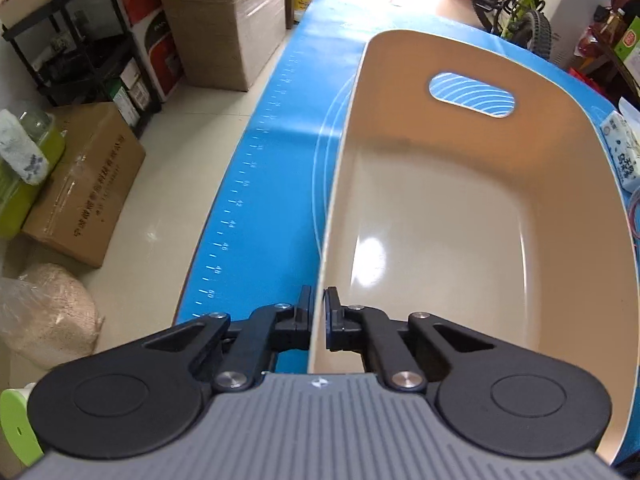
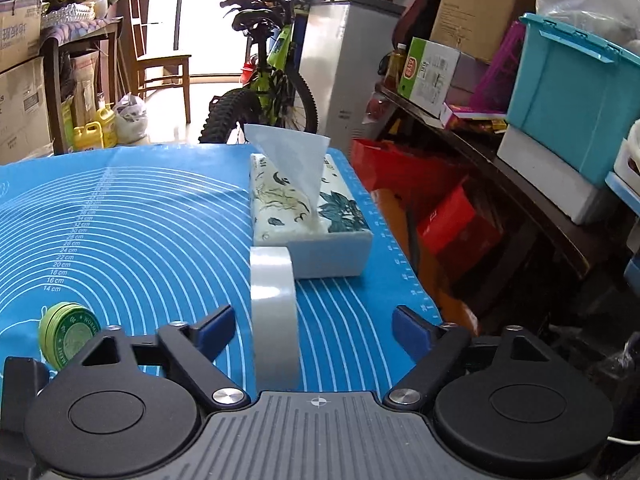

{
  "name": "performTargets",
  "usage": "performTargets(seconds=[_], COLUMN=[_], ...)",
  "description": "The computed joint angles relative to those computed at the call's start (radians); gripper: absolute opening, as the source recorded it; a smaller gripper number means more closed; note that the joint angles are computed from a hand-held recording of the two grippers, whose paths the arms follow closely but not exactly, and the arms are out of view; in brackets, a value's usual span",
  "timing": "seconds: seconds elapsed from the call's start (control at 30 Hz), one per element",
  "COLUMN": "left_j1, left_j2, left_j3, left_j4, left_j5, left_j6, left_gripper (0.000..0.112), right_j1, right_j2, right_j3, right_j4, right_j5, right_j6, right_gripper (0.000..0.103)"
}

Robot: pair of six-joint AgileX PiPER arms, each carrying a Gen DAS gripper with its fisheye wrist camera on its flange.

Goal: Organize rigid objects
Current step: 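Move the left tool to the basket rim while the right tool grasps the white tape roll, then carry the white tape roll into the basket with the right tool and release it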

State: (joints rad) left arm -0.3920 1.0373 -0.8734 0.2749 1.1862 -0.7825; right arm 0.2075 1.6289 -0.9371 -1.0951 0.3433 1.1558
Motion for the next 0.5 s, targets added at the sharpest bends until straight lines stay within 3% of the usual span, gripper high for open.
performTargets(seconds=[0.03, 0.1, 0.17, 0.3, 0.5], left_j1=[-0.002, -0.013, -0.027, -0.028, -0.049], left_j2=[-0.002, 0.001, 0.004, 0.008, 0.012], left_j3=[0.000, -0.003, -0.004, -0.005, -0.005], left_j4=[0.001, 0.008, 0.020, 0.028, 0.042], left_j5=[0.000, 0.006, 0.014, 0.016, 0.021], left_j6=[-0.004, -0.016, -0.030, -0.037, -0.064], left_gripper=[0.007, 0.007, 0.008, 0.008, 0.009], right_j1=[0.003, -0.004, -0.012, -0.035, -0.071], right_j2=[0.004, 0.001, -0.005, -0.033, -0.133], right_j3=[-0.003, -0.006, -0.007, 0.000, 0.014], right_j4=[0.010, 0.086, 0.146, 0.221, 0.459], right_j5=[0.005, -0.006, -0.006, 0.001, 0.035], right_j6=[-0.018, -0.109, -0.173, -0.247, -0.460], right_gripper=[0.067, 0.043, 0.031, 0.030, 0.029])
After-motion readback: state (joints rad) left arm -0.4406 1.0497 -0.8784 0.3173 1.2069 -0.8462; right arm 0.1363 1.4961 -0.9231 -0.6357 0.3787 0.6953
